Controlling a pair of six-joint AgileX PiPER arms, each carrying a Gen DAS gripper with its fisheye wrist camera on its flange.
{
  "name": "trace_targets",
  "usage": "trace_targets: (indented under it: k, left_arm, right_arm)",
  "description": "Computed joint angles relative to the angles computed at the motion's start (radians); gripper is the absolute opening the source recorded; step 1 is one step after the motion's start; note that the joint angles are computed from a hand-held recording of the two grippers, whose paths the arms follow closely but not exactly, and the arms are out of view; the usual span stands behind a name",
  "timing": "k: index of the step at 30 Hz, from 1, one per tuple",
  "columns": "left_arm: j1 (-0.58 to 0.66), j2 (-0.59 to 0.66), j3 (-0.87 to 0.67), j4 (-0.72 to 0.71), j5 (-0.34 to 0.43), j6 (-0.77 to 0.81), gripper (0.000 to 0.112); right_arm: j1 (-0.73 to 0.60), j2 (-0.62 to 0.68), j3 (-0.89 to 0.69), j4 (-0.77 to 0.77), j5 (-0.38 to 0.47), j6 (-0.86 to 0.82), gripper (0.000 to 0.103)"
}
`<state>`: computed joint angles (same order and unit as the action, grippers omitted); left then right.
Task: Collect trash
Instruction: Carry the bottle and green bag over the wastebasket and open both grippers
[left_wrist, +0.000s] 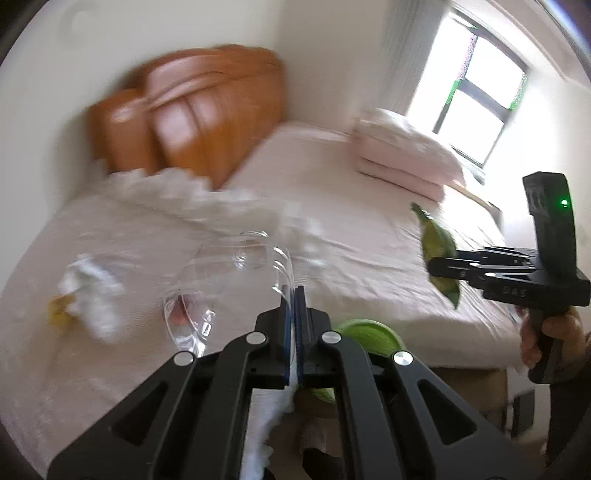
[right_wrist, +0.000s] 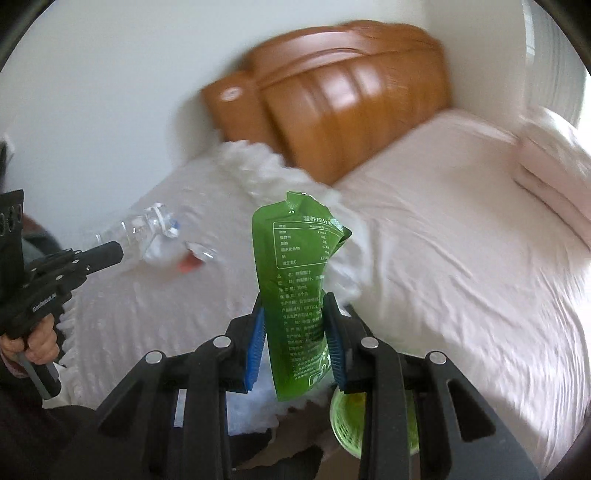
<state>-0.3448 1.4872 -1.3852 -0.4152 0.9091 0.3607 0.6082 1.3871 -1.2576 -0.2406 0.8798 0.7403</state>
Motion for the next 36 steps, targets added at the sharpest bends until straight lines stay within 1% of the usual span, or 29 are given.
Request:
trace_targets:
  k: [1, 3, 6, 9, 12, 17, 18, 19, 21, 24, 27, 28, 29, 30, 31, 32, 33, 34, 35, 36]
  left_arm:
    - [-0.035, 0.007, -0.008, -0.001, 0.003, -0.005, 0.002]
    - [-0.116, 0.027, -0.028, 0.018, 0.004, -0.042, 0.002]
    - [-0.212, 0.068, -0.067, 0.03, 0.013, -0.071, 0.002]
    - [-0.299, 0.13, -0.119, 0.046, 0.02, -0.096, 0.002]
    - [-0.382, 0.205, -0.177, 0.063, 0.034, -0.128, 0.002]
    - [-0.465, 0.362, -0.304, 0.055, 0.1, -0.157, 0.002]
    - [-0.476, 0.396, -0.334, 0.061, 0.115, -0.167, 0.002]
    - [-0.488, 0.406, -0.334, 0.065, 0.117, -0.174, 0.002]
    - [-0.506, 0.457, -0.377, 0.071, 0.138, -0.194, 0.002]
    - [-0.515, 0.506, -0.421, 0.071, 0.156, -0.205, 0.002]
    - [-0.523, 0.556, -0.487, 0.075, 0.196, -0.216, 0.002]
    - [-0.525, 0.574, -0.512, 0.076, 0.214, -0.224, 0.003]
    - [-0.526, 0.583, -0.525, 0.078, 0.223, -0.233, 0.005]
    - [-0.526, 0.595, -0.541, 0.078, 0.233, -0.247, 0.017]
    - [-0.53, 0.601, -0.55, 0.085, 0.234, -0.262, 0.045]
    - [-0.536, 0.6, -0.549, 0.095, 0.225, -0.276, 0.058]
    - [-0.539, 0.584, -0.526, 0.103, 0.193, -0.279, 0.067]
    - [-0.542, 0.568, -0.507, 0.107, 0.169, -0.276, 0.068]
    - [-0.545, 0.564, -0.508, 0.113, 0.17, -0.277, 0.07]
    - [-0.544, 0.561, -0.507, 0.116, 0.169, -0.281, 0.075]
  right_arm:
    - [-0.006, -0.025, 0.029, -0.006, -0.004, 0.012, 0.031]
    - [0.007, -0.116, 0.108, -0.051, 0.019, 0.087, 0.031]
    - [0.012, -0.214, 0.185, -0.086, 0.045, 0.149, 0.031]
    - [-0.024, -0.326, 0.276, -0.086, 0.067, 0.151, 0.031]
    - [-0.048, -0.387, 0.322, -0.08, 0.087, 0.144, 0.031]
    - [-0.157, -0.489, 0.393, -0.014, 0.108, 0.051, 0.031]
    - [-0.206, -0.512, 0.41, 0.024, 0.105, 0.002, 0.031]
    - [-0.247, -0.511, 0.421, 0.052, 0.089, -0.039, 0.031]
    - [-0.32, -0.537, 0.444, 0.109, 0.087, -0.119, 0.031]
    - [-0.416, -0.542, 0.465, 0.187, 0.069, -0.227, 0.031]
    - [-0.495, -0.541, 0.484, 0.256, 0.054, -0.322, 0.031]
    - [-0.492, -0.537, 0.486, 0.255, 0.048, -0.319, 0.031]
    - [-0.517, -0.533, 0.491, 0.278, 0.043, -0.351, 0.031]
    - [-0.538, -0.529, 0.494, 0.298, 0.038, -0.38, 0.031]
    - [-0.549, -0.526, 0.498, 0.308, 0.034, -0.396, 0.031]
    - [-0.55, -0.524, 0.501, 0.311, 0.029, -0.398, 0.031]
    - [-0.555, -0.524, 0.506, 0.316, 0.026, -0.404, 0.031]
    - [-0.579, -0.522, 0.511, 0.338, 0.021, -0.437, 0.031]
    - [-0.577, -0.522, 0.513, 0.337, 0.019, -0.433, 0.031]
    - [-0.579, -0.522, 0.514, 0.34, 0.017, -0.436, 0.031]
